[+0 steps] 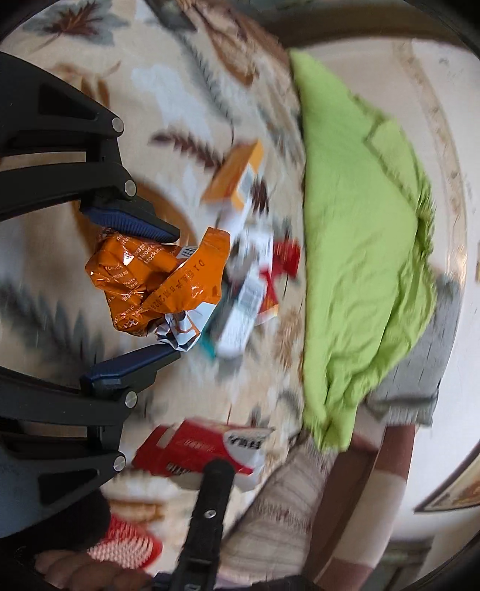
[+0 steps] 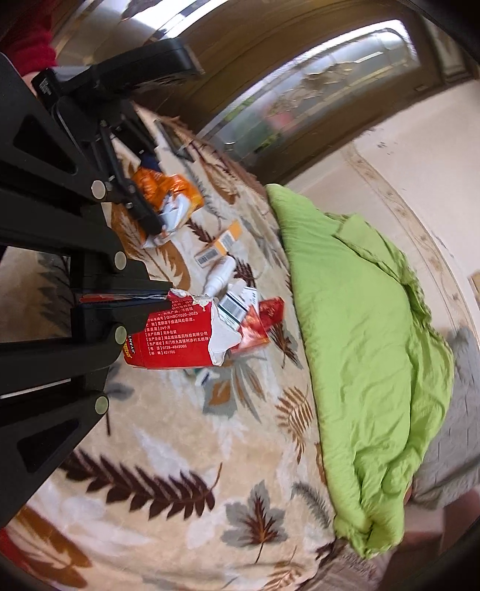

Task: Collect trash
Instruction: 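Carry both items to the red wastebasket and open both tools to drop them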

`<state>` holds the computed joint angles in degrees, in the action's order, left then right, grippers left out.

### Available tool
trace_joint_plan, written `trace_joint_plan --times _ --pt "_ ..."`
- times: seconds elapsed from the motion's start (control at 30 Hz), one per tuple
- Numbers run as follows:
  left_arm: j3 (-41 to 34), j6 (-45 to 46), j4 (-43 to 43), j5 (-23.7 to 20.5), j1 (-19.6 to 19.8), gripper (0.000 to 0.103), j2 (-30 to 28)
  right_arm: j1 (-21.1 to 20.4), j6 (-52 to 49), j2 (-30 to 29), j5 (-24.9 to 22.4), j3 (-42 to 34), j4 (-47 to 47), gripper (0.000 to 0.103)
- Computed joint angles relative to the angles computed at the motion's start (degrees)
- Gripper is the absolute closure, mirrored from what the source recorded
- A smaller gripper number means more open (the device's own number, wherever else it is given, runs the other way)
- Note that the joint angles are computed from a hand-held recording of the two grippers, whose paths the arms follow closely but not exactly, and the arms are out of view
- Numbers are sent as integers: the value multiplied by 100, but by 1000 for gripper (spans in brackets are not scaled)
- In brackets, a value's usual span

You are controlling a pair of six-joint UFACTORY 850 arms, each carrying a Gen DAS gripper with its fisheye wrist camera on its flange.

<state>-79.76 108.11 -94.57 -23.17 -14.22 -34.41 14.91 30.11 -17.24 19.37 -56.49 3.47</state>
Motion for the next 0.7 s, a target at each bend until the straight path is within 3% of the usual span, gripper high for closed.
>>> trace_joint_plan --times 0.2,0.53,0.7 --pt "171 -242 740 -843 -286 47 321 -151 -547 1009 124 932 958 100" --pt "143 -897 2063 -2077 -1148 47 524 -378 -4112 3428 26 2846 5526 100" --pt "135 -1122 2660 -2363 -1628 47 473 -403 -5335 4391 38 3557 7317 98"
